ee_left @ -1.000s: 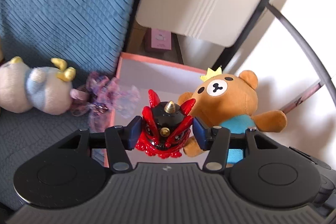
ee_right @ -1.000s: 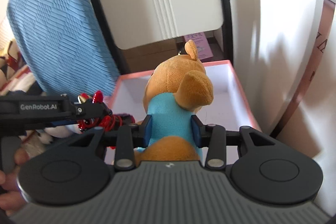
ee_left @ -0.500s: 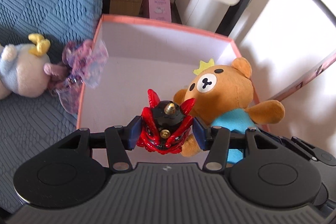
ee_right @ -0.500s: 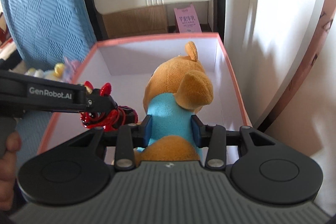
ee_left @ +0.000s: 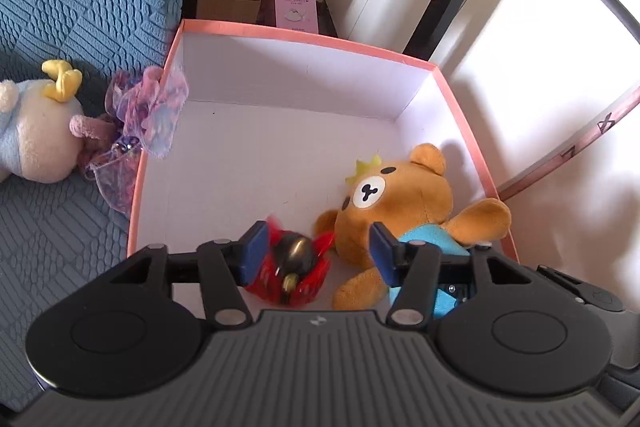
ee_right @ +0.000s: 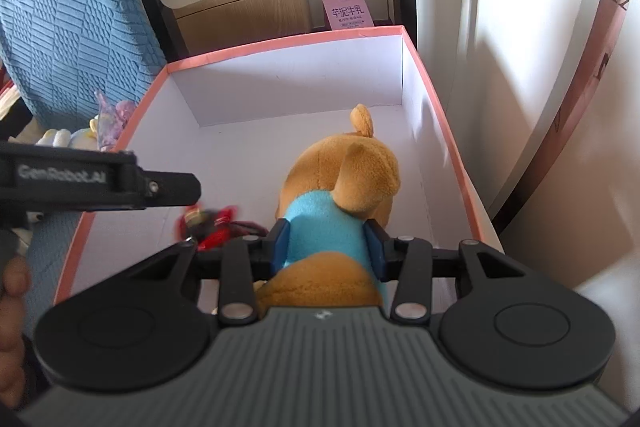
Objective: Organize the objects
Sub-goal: 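Carry both toys over the pink box and open both grippers to drop them, then withdraw both tools from the pink box back toward the cushion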
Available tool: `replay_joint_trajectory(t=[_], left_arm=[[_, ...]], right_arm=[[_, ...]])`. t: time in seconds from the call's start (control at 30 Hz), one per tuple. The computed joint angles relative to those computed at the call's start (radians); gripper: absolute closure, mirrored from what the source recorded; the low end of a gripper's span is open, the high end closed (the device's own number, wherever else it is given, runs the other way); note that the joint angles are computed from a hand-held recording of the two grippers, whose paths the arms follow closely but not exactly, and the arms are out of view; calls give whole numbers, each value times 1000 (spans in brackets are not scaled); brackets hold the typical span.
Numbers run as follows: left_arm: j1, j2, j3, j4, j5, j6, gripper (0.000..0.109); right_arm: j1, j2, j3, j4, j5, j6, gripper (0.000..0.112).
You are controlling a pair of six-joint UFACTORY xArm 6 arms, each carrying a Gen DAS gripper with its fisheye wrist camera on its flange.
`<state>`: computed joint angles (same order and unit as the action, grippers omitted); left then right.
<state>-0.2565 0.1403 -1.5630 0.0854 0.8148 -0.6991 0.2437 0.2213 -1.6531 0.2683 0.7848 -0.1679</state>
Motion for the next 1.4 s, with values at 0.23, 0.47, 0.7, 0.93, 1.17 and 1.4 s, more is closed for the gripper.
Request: replay_joint_trajectory(t=[0.23,0.47,0.7,0.93,1.17,1.4], left_arm=[[10,-78,50,6,-16,-23,43],[14,-210,128,49,-26,-45,43],[15,-356,187,94,-23,-48,43],[26,-507,270,127,-35,-69,43],[39,-660,375,152,-18,-63,43],[65,-795,460,159,21,-53,43]], right_arm=[[-5,-34,4,0,-8,33,27],[7,-112,36,-5,-35,61,27],[36,-208,61,-10,-33,103,27],[88,-309,118,-19,-57,135,27],[153,-396,202,-18,-84,169,27],[221,-467,280,-75,-99,257,27]])
